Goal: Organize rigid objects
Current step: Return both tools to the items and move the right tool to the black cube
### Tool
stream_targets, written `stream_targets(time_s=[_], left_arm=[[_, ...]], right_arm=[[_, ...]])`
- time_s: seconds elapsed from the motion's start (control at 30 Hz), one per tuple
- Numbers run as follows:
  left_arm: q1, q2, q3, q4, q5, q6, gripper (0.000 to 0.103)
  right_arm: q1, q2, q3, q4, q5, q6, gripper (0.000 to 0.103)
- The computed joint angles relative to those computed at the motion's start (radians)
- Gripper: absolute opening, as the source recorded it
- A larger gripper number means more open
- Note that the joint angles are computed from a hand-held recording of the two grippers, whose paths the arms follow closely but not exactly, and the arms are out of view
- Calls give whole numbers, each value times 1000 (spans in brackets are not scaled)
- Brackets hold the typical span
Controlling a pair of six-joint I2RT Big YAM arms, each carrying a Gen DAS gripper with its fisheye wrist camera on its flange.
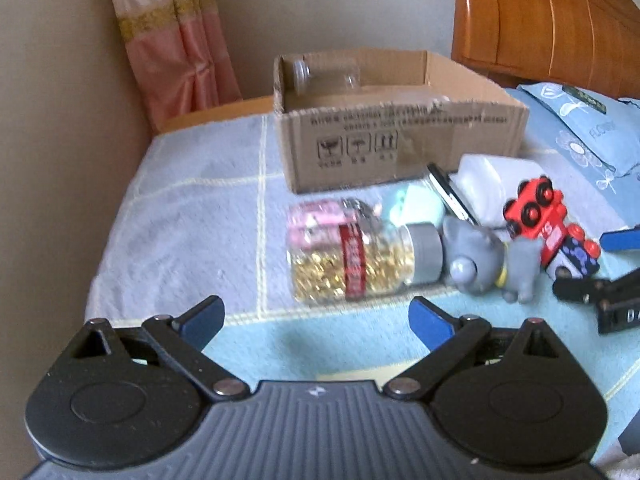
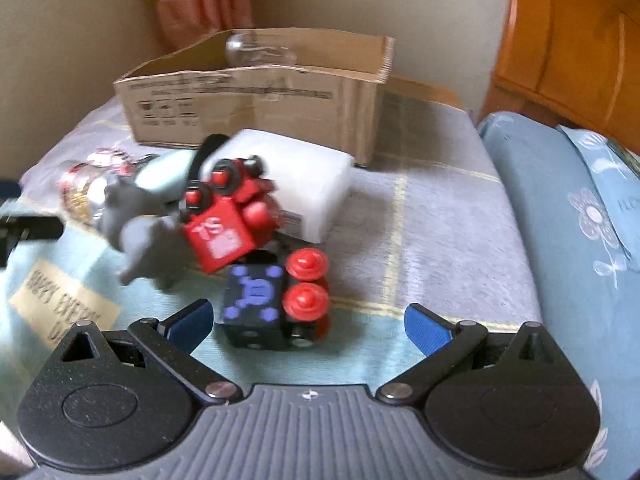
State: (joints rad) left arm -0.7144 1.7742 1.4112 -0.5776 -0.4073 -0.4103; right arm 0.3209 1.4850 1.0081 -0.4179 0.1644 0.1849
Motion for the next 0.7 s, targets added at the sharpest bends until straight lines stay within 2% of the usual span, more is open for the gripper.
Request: stream_targets(time_s=[0.2,0.4,0.6,0.7], left_arm=[[-11,18,-1,14,8,1,98],[-16,33,14,17,15,33,98],[-27,6,-4,14,6,90,98],[-27,-18,-28,33,40,117,98]], right_arm=[[-42,-33,-50,36,20,15,103],[-53,-46,-83,93,1,-27,103],[-51,-39,-95,152,-53,-96,103],[-58,-30,-97,187,-98,-149,102]])
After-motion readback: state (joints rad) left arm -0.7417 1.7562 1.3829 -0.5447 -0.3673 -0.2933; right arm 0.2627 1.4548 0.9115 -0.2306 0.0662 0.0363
